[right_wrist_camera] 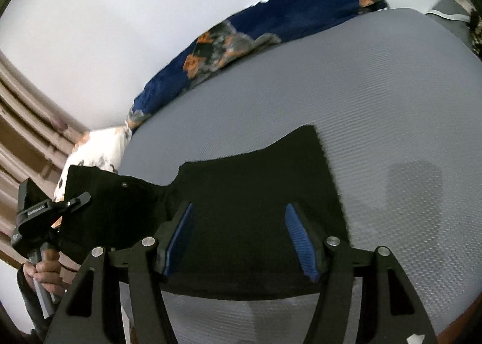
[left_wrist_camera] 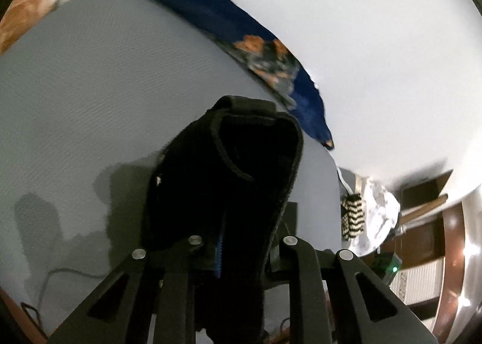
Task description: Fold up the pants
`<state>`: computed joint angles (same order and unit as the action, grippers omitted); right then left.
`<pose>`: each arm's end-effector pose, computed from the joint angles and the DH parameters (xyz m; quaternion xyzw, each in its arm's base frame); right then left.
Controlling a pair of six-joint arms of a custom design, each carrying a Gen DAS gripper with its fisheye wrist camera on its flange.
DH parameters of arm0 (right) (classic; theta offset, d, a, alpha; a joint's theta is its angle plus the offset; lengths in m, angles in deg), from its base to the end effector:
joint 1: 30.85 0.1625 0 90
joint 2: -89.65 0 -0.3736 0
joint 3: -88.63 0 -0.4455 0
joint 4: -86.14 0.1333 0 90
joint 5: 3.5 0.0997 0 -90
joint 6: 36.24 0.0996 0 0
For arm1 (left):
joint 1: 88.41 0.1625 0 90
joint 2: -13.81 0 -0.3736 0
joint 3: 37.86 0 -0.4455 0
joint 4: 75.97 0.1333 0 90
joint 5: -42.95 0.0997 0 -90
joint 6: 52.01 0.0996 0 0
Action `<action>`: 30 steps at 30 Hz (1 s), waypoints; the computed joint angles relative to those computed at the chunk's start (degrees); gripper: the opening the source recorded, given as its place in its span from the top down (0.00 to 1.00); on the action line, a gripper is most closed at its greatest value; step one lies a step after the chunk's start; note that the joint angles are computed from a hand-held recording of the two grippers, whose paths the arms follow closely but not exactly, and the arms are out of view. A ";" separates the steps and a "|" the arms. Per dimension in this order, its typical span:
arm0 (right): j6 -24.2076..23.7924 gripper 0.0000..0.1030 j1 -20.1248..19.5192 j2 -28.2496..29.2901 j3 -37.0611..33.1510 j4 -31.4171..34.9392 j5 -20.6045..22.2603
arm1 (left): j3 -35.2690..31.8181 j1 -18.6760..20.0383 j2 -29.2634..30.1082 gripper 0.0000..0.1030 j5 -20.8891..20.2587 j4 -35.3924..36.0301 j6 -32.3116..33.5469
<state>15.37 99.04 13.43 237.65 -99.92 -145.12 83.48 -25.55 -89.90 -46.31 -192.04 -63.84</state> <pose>0.2583 -0.2230 0.0823 -0.1773 -0.8682 0.4321 0.1676 -0.0852 -0.4612 0.3066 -0.1324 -0.9884 0.0715 0.0185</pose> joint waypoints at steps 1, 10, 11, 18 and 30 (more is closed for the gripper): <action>0.86 0.41 0.60 -1.16 0.92 0.67 -1.20 | 0.85 -1.64 0.31 0.82 0.54 -0.87 -0.23; 5.43 0.41 1.76 -4.14 5.81 0.32 -7.13 | 6.51 -10.28 4.69 0.82 2.08 -6.71 -2.62; 4.86 0.41 1.53 -3.44 6.18 -1.92 -7.49 | 7.06 -10.95 5.21 0.82 2.68 -6.97 -2.60; 2.71 0.40 0.26 -2.77 7.61 -5.09 -7.62 | 11.91 -15.09 6.27 0.82 7.88 -8.46 -1.86; 0.60 0.40 -0.79 -2.40 8.19 -8.77 -5.49 | 15.57 -17.97 4.61 0.47 7.36 -9.33 3.46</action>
